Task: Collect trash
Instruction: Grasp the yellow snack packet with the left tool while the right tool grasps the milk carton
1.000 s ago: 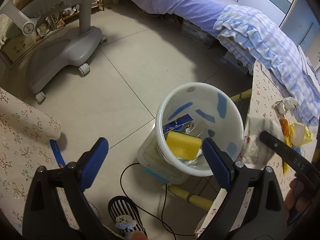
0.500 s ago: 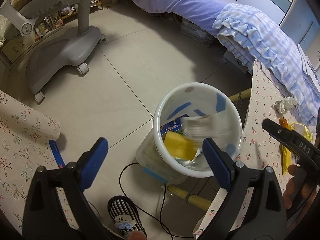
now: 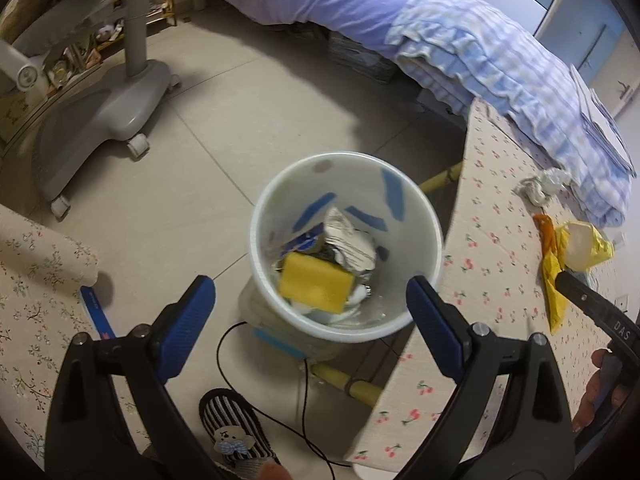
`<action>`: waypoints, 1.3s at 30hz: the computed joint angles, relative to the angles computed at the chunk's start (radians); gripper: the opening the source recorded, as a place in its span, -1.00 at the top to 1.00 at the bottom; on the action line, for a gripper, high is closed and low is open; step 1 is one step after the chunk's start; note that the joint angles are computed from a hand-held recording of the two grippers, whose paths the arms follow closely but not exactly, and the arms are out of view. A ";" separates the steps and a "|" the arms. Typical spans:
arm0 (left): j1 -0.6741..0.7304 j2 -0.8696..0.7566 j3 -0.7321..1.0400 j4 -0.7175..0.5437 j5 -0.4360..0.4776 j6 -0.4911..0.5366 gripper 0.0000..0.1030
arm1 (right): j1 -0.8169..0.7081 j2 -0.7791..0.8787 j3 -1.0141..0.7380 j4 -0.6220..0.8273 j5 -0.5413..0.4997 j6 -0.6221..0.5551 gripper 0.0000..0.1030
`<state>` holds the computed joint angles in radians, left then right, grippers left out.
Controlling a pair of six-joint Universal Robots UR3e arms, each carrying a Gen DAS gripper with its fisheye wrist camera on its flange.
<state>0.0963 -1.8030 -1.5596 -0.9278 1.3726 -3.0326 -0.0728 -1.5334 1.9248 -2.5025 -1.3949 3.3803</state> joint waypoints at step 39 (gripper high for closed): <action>-0.643 -0.486 0.593 -0.087 0.123 -0.361 -0.98 | -1.343 -0.893 0.316 0.951 0.349 -1.000 -0.55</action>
